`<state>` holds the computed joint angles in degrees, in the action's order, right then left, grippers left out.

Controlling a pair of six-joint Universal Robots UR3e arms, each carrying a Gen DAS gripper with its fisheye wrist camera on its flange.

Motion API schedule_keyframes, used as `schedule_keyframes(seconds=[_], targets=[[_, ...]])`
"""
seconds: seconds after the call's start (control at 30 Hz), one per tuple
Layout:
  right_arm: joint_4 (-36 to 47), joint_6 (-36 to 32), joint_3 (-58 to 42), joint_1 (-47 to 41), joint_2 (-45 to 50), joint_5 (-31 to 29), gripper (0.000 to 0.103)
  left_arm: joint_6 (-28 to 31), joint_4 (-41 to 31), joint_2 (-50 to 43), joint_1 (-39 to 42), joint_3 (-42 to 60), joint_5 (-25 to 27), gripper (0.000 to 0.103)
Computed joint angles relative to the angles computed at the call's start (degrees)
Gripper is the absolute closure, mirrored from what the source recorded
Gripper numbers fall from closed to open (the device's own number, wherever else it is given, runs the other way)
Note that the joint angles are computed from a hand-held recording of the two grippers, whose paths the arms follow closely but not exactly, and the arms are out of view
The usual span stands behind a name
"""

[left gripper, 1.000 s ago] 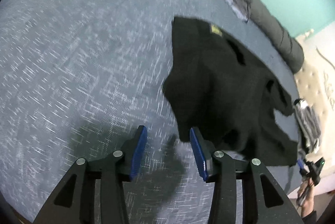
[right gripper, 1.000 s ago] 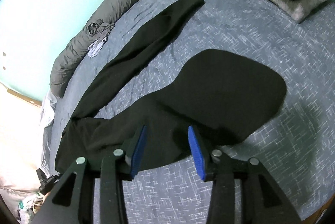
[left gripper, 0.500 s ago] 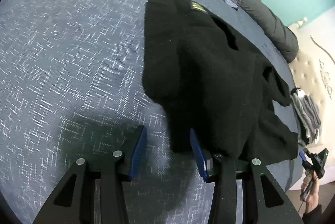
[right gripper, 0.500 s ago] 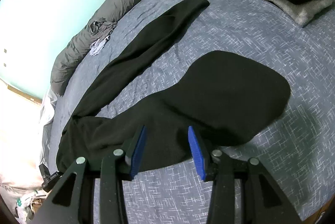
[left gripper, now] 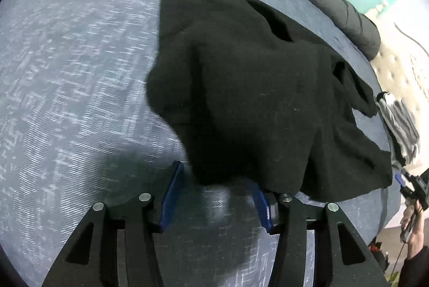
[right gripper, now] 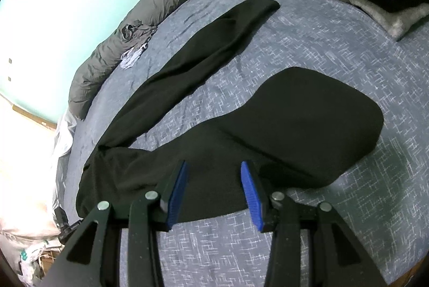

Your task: Fold clothes

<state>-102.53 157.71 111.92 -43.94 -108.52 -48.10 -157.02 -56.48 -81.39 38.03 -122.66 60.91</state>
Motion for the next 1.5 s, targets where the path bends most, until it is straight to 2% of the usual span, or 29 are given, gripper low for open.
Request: schedule_keyframes(seconds=[0.03, 0.1, 0.13, 0.17, 0.3, 0.47, 0.57, 0.67, 0.77, 0.87, 0.97, 1.1, 1.2, 1.3, 1.47, 1.5], targets=[[-0.1, 0.0, 0.0, -0.1, 0.0, 0.0, 0.061, -0.1, 0.7, -0.3, -0.3, -0.1, 0.2, 0.051], [0.0, 0.1, -0.1, -0.1, 0.0, 0.0, 0.061, -0.3, 1.9, -0.8, -0.7, -0.1, 0.3, 0.062], [0.1, 0.1, -0.1, -0.1, 0.0, -0.1, 0.061, -0.2, 1.9, -0.7, -0.6, 0.0, 0.5, 0.075], [0.1, 0.0, -0.2, -0.1, 0.1, -0.1, 0.061, -0.1, 1.7, -0.6, -0.5, 0.2, 0.7, 0.082], [0.5, -0.3, -0.2, -0.4, -0.2, 0.2, 0.061, 3.0, -1.3, 4.8, 2.6, 0.3, 0.8, 0.09], [1.0, -0.6, -0.1, -0.7, -0.6, 0.3, 0.061, 10.9, -11.6, 13.1, 11.2, 4.5, -0.5, 0.095], [1.7, -1.0, -0.3, -0.7, -1.0, 0.5, 0.061, 20.7, -23.5, 21.0, 20.1, 6.1, -2.6, 0.096], [2.3, -1.3, -0.4, -0.7, -1.3, 0.7, 0.061, 21.6, -23.1, 19.2, 19.8, 8.6, -1.3, 0.097], [2.9, -1.7, -0.7, -0.7, -1.5, 0.7, 0.061, 26.6, -25.4, 19.7, 21.9, 8.2, 0.8, 0.097], [3.3, -2.0, -0.8, -0.9, -1.5, 0.5, 0.061, 26.3, -24.5, 15.6, 20.8, 7.2, 3.7, 0.097], [3.7, -2.1, -0.8, -1.3, -1.5, 0.2, 0.061, 25.5, -22.5, 14.8, 20.5, 4.6, 4.3, 0.096], [4.2, -2.7, -1.3, -1.9, -0.7, -0.6, 0.061, 26.8, -29.1, 15.5, 23.5, 6.4, 1.3, 0.091], [3.3, -2.1, -0.9, -2.9, 0.4, -1.1, 0.051, 27.5, -33.0, 17.4, 26.0, 8.8, -0.8, 0.086], [1.2, -0.8, -0.4, -4.1, 1.8, -1.9, 0.05, 28.1, -37.1, 18.0, 28.9, 11.5, -4.3, 0.085], [-3.6, 1.9, 0.1, -7.5, 3.4, -3.8, 0.048, 28.1, -40.2, 17.7, 27.2, 15.2, -6.5, 0.084], [-4.4, 2.1, -0.1, -7.9, 3.7, -4.3, 0.046, 27.2, -39.1, 17.6, 25.7, 15.1, -6.3, 0.084]])
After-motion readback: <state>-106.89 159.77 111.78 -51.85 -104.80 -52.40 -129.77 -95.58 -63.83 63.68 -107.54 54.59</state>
